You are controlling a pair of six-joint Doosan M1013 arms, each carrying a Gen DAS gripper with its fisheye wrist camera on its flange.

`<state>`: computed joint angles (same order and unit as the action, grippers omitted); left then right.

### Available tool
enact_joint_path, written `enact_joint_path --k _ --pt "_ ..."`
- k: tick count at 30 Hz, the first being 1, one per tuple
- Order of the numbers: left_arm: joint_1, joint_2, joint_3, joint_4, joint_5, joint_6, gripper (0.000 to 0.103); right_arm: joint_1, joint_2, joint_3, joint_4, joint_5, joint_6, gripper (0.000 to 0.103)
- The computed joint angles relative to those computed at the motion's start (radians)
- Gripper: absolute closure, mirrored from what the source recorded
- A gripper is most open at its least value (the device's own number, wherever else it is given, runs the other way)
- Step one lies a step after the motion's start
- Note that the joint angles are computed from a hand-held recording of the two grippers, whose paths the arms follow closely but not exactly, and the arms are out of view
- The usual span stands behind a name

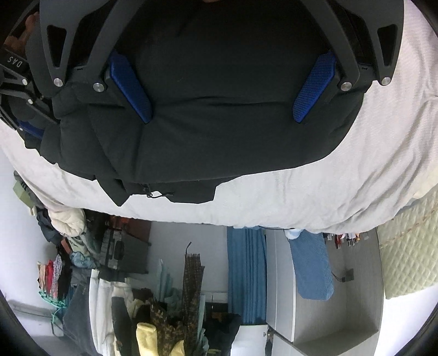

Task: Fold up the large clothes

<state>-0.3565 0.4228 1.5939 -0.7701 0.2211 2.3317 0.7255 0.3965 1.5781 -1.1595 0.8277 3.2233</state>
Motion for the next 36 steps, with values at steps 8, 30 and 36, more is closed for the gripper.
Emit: enact_joint_path --k 8,30,36 --pt "-0.015 0.029 -0.016 0.046 -0.027 -0.038 0.0 -0.015 0.025 -0.004 -0.006 -0.017 0.013 0.027" --pt "0.082 -0.285 0.149 0.055 0.143 -0.207 0.0 0.138 -0.112 -0.082 0.096 0.216 -0.133 0.026" --pt "0.148 -0.452 0.215 0.07 0.188 -0.181 0.0 0.242 -0.161 -0.115 0.033 0.345 -0.151 0.026"
